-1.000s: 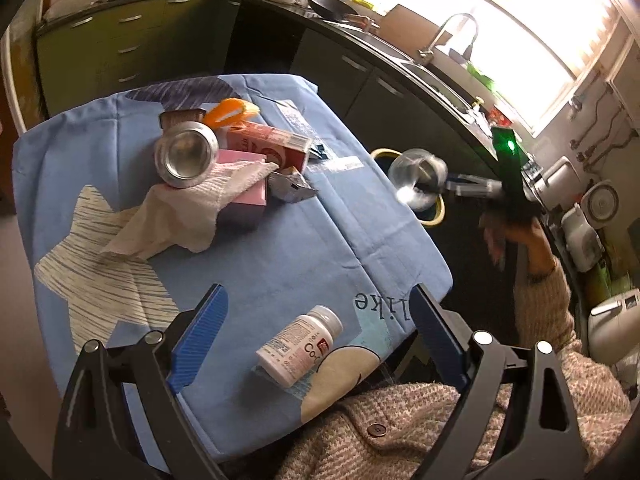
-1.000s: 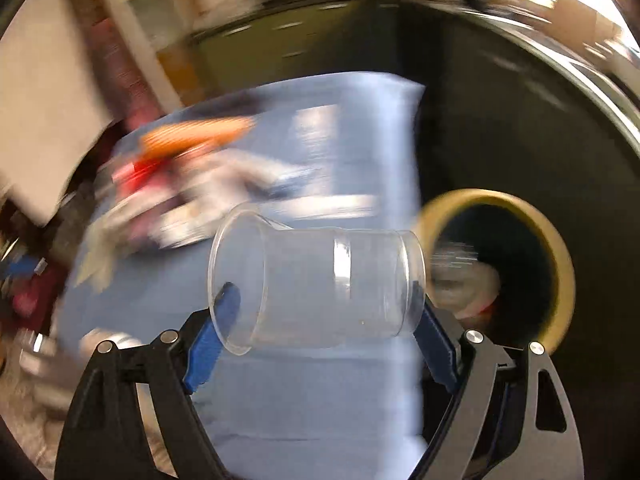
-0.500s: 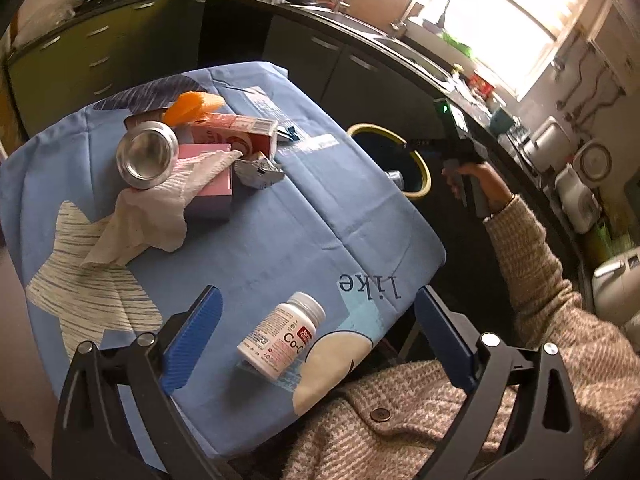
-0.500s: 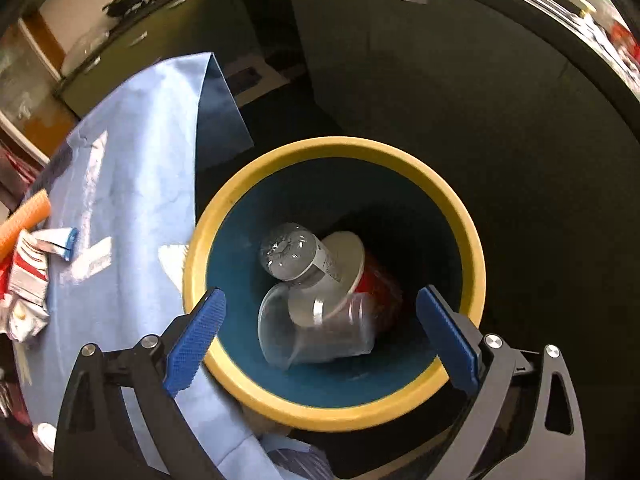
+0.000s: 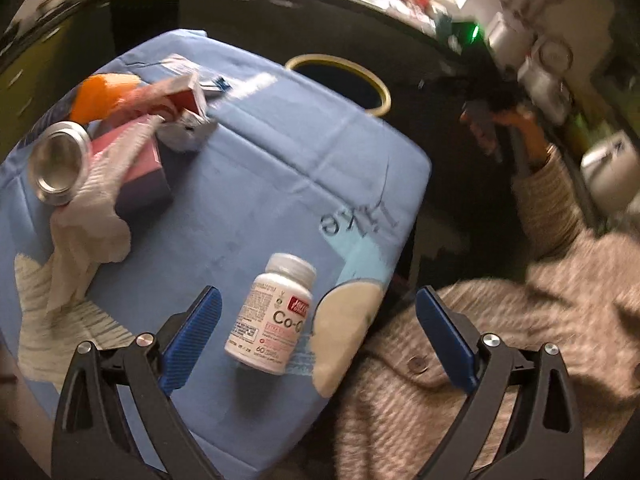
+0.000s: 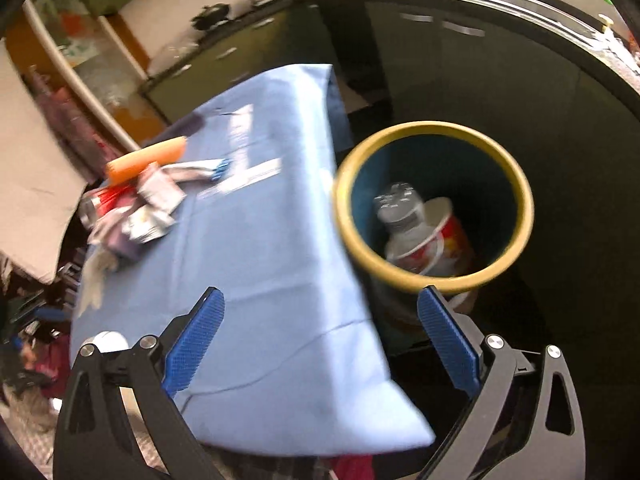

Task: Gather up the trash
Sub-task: 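Grasp the white supplement bottle with the left gripper, then carry the supplement bottle over the bin and open the left gripper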

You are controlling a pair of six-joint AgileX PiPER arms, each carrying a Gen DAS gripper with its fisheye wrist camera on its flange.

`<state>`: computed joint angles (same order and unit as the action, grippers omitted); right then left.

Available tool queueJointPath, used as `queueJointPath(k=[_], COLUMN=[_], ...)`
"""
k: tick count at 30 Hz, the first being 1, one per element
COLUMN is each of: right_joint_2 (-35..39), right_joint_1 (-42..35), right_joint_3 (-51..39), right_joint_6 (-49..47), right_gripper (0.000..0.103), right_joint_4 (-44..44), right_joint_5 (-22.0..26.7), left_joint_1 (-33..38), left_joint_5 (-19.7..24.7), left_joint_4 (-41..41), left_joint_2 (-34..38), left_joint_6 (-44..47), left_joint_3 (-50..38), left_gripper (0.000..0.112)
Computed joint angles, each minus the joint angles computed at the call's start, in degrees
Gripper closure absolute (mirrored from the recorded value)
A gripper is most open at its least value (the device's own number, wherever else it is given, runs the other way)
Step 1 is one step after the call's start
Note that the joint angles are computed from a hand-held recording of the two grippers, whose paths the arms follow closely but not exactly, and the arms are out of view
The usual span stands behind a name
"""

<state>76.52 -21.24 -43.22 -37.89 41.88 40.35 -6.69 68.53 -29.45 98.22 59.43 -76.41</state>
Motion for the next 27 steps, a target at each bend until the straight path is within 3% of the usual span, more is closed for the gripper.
queueJointPath(k=[7, 9, 12, 16, 27], right_joint_2=[-4.53, -4.5, -3.97, -3.47, -3.65], right_joint_1=[5.09, 5.26, 6.8, 7.65, 5.76], right_joint_3=[2.02, 1.93, 2.04, 2.15, 2.82], right_joint_6=[0.17, -0.54, -0.48, -0.91, -3.55], right_gripper=[0.007, 0.007, 0.007, 0.007, 0.007], right_joint_4=[2.32, 2.98, 3.66, 4.35, 6.83], right_joint_5=[1.14, 1.67, 1.09, 1.1, 2.38], left_joint_1=[-4.84, -5.1, -5.08, -5.21, -5.57], left_joint_5=[-8.51, -9.13, -8.64, -8.88, -11.69], left_joint_4=[7.85, 8.46, 9.4, 10.95, 11.82], left_joint_2=[1.35, 2.59, 4.86, 6.75, 5.38], left_joint_6=[1.68, 1.74, 1.13, 0.31, 0.65], left_joint_3=[3.66, 3.27, 1.93, 1.09, 3.33], left_gripper=[0.02, 0.023, 0.042, 0.058, 0.065])
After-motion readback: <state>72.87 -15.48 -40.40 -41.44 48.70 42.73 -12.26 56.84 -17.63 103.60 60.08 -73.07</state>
